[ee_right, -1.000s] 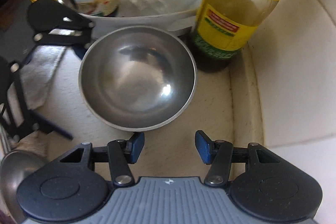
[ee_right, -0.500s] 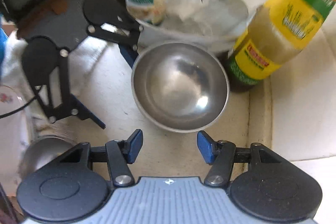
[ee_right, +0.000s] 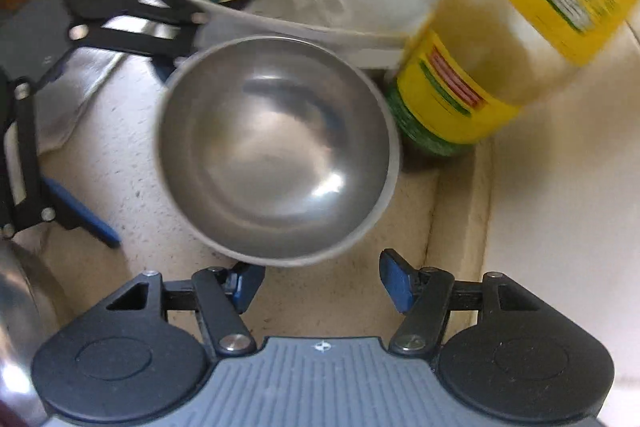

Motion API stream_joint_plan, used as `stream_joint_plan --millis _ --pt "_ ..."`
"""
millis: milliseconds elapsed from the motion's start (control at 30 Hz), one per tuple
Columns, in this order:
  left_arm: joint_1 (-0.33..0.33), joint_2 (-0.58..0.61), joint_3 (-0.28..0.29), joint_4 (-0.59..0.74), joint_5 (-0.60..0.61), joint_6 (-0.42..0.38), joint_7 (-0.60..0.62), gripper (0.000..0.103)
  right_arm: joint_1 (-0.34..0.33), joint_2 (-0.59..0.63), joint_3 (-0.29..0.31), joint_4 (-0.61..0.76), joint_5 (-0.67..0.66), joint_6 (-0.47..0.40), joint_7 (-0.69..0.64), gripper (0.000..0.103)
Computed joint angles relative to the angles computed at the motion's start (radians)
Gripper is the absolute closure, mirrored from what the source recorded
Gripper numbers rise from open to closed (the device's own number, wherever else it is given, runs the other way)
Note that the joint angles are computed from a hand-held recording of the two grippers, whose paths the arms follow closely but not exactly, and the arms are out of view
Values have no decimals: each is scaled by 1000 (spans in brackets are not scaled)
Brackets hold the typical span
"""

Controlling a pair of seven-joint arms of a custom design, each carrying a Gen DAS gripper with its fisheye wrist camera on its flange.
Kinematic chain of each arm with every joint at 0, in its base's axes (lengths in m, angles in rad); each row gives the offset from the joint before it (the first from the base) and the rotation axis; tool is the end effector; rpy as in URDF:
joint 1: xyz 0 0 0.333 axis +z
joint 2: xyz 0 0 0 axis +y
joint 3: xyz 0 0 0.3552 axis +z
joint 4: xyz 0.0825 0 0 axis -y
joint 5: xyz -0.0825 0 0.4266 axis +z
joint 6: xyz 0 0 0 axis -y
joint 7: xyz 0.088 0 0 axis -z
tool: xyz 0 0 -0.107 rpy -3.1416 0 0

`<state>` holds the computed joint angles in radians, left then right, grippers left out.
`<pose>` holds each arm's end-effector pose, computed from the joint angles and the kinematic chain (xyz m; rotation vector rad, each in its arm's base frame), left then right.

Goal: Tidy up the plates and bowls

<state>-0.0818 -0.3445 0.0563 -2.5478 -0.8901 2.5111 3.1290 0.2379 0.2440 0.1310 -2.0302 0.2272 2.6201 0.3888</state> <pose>0.4652 -0.0053 0.4315 -0.8690 2.5921 -0.9165 0.6218 0.2307 0.3746 -2.8129 0.2920 -0.3636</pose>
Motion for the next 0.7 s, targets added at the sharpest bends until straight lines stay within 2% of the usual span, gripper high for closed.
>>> stream_joint_plan --millis 67,100,167,300,400,433,500,533,600,633,700 --pt "-8 23 -6 18 -7 8 2 14 1 -3 9 0 4 -14 -20 38" --pt "-10 29 -8 22 -13 9 9 14 12 -11 8 -12 -11 -6 -15 34" --pt "-14 46 -14 36 -22 13 19 13 33 -33 0 -38 -33 13 50 34" --pt "-6 55 -23 43 -18 6 26 13 34 -141 29 -137 69 40 -11 34" --pt "2 36 -22 32 13 -20 41 13 60 -221 26 -193 170 -28 -108 35" --pt "7 25 -17 25 31 -40 51 13 72 -225 17 -202 150 -41 -96 35" --pt "17 5 -5 9 53 -61 79 9 90 -207 1 -201 53 -54 17 34" --pt "19 3 -2 5 55 -53 84 7 94 -198 -6 -205 39 -36 54 33" --pt "29 17 -6 14 68 -45 54 7 93 -176 -20 -182 -3 -61 140 33" --pt "31 21 -6 18 73 -40 49 10 92 -167 -24 -173 -18 -60 169 33" --pt "40 18 -6 21 104 -56 35 9 80 -156 -26 -156 -1 -79 176 30"
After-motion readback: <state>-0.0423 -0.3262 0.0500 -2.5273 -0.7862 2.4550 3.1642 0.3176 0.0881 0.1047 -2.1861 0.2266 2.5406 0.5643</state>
